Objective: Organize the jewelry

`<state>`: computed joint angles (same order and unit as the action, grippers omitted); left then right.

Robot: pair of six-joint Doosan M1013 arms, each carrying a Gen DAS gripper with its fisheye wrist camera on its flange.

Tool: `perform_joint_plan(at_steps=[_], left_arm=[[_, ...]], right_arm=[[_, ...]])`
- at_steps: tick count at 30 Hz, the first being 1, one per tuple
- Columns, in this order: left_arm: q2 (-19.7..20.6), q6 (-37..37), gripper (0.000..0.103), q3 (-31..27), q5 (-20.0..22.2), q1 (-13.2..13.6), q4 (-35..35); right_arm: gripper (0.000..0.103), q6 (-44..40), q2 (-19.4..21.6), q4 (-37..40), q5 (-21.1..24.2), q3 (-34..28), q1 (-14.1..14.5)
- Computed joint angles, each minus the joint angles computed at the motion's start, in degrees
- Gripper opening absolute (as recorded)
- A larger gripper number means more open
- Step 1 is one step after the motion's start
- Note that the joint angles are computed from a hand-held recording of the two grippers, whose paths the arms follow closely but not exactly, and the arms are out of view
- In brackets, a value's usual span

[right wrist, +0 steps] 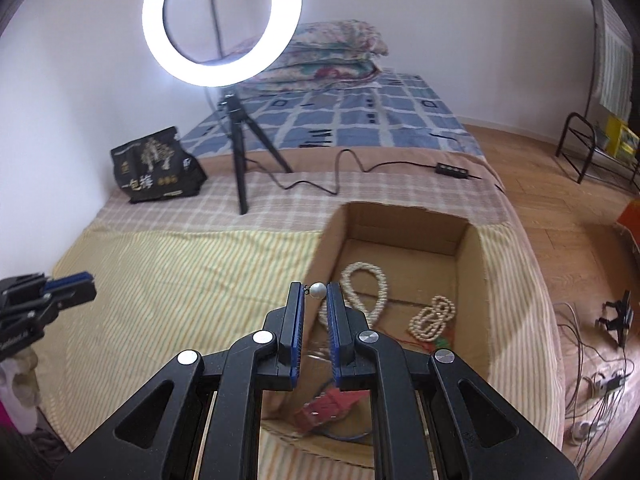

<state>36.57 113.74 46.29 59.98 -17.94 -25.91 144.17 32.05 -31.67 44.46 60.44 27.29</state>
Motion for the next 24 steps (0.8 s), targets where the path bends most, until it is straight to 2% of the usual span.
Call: perform_joint_plan(at_steps=[9,24], left_arm=[[0.79,0.8,0.007,-0.99,0.73,-2.35,-1.48],[3.28,0.76,0.007,-3.82,1.24,-6.7,-1.18]], right_arm=[[0.01,4.86,-1.3,-0.82,0.22,2.96,-1.76],[0.01,0.92,-0.04,3.32,0.15,2.17,-4.46]])
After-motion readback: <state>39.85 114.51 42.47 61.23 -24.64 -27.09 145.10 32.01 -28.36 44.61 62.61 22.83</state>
